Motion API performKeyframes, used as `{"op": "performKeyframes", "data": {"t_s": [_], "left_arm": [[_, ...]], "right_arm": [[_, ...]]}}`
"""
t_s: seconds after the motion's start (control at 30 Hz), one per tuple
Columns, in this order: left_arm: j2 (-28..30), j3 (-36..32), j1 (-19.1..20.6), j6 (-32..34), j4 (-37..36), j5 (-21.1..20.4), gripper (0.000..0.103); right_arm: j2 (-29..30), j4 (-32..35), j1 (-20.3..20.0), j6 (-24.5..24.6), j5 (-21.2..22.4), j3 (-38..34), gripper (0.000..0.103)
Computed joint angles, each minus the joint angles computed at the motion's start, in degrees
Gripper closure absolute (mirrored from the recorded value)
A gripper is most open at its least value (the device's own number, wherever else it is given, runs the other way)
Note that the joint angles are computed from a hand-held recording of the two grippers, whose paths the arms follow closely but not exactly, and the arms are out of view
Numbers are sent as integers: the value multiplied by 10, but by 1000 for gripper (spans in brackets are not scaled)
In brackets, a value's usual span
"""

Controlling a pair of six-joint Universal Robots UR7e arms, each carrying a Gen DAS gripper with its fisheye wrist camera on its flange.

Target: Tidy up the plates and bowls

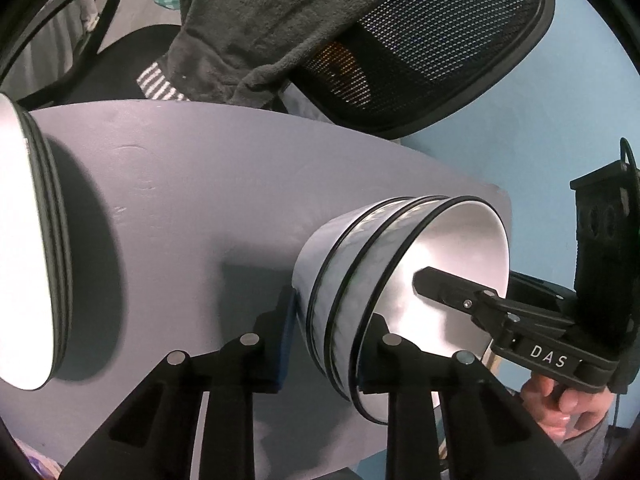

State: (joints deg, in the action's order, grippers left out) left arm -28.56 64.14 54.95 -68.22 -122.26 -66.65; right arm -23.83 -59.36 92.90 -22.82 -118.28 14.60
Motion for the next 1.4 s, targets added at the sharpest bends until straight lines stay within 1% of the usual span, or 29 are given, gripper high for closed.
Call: {"op": "performKeyframes", "data": {"t_s": [0.07, 0.13, 0.17, 0.23, 0.33, 0.57, 0.7, 0.9, 1.1, 1.3, 1.4], "left_arm": [[-6, 8, -3, -4, 6, 3, 81], [-16, 25, -6, -13, 9, 3, 82], [-22, 34, -8, -18, 10, 4, 83], [-37, 57, -13, -28, 13, 7, 83], [-64, 102, -20, -47, 8, 8, 84], [-133, 219, -39, -98, -23, 5, 85], [-169, 276, -53, -129, -25, 6, 85], [-215, 349, -69, -159, -38, 4, 85], [-253, 405, -85, -183, -40, 3, 85], [-285, 449, -97, -199, -44, 5, 85], [-283, 453, -96, -189, -59, 8, 85]], "right_arm": [[3, 14, -2, 10, 4, -7, 73], [-23, -12, -1, 12, 5, 45, 75], [-43, -34, 1, 9, 2, 85, 76], [-65, -57, 4, 10, 0, 133, 77], [-103, -97, 8, 12, 4, 214, 79], [-162, -162, 23, 9, 8, 353, 79], [-190, -190, 31, 14, 14, 422, 79], [-217, -221, 42, 17, 16, 492, 79], [-236, -245, 49, 26, 23, 540, 79], [-252, -269, 56, 29, 24, 583, 79], [-259, -284, 61, 30, 22, 601, 79]]}}
